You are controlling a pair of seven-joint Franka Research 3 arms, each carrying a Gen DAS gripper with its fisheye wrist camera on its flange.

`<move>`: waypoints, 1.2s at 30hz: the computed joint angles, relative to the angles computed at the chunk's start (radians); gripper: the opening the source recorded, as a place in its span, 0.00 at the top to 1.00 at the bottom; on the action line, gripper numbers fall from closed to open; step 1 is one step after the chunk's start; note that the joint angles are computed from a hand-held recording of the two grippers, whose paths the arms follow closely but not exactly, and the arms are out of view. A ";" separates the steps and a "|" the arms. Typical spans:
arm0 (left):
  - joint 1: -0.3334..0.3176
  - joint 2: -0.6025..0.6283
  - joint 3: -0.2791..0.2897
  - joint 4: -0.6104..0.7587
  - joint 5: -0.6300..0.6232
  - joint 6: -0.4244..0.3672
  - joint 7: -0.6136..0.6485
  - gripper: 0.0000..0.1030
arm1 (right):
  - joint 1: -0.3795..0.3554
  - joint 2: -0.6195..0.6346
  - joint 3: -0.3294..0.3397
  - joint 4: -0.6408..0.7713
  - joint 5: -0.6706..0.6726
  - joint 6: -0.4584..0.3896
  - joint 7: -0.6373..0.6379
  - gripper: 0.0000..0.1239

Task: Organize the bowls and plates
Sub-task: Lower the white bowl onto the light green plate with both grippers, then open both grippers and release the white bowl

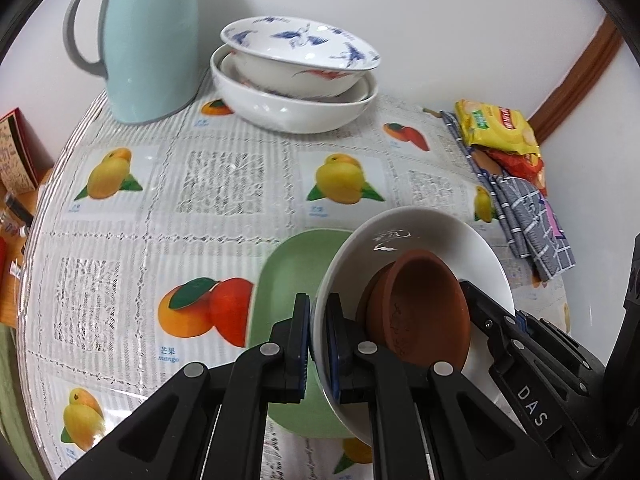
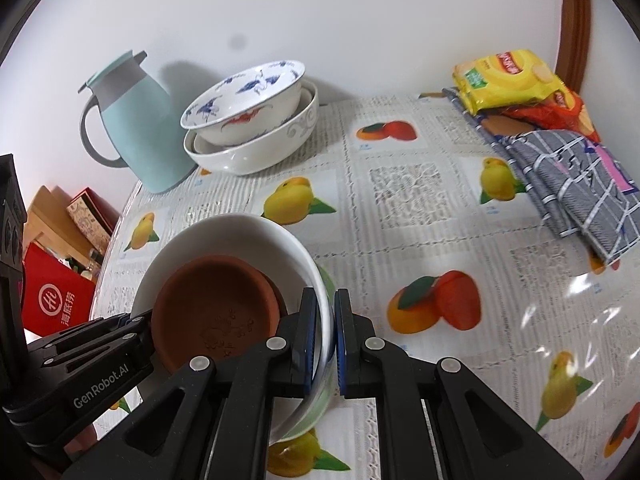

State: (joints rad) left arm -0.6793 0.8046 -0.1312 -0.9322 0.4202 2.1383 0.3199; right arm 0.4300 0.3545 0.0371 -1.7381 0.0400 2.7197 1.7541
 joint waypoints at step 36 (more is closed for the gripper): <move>-0.009 -0.138 -0.005 -0.181 0.083 0.004 -0.065 0.63 | -0.009 -0.056 0.020 -0.093 0.044 0.032 -0.115 0.66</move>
State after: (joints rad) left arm -0.6884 0.6667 -0.1361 -1.1133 0.5028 2.1421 0.2548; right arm 0.4211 0.2987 0.0569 -1.8309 0.0837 2.7516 1.6389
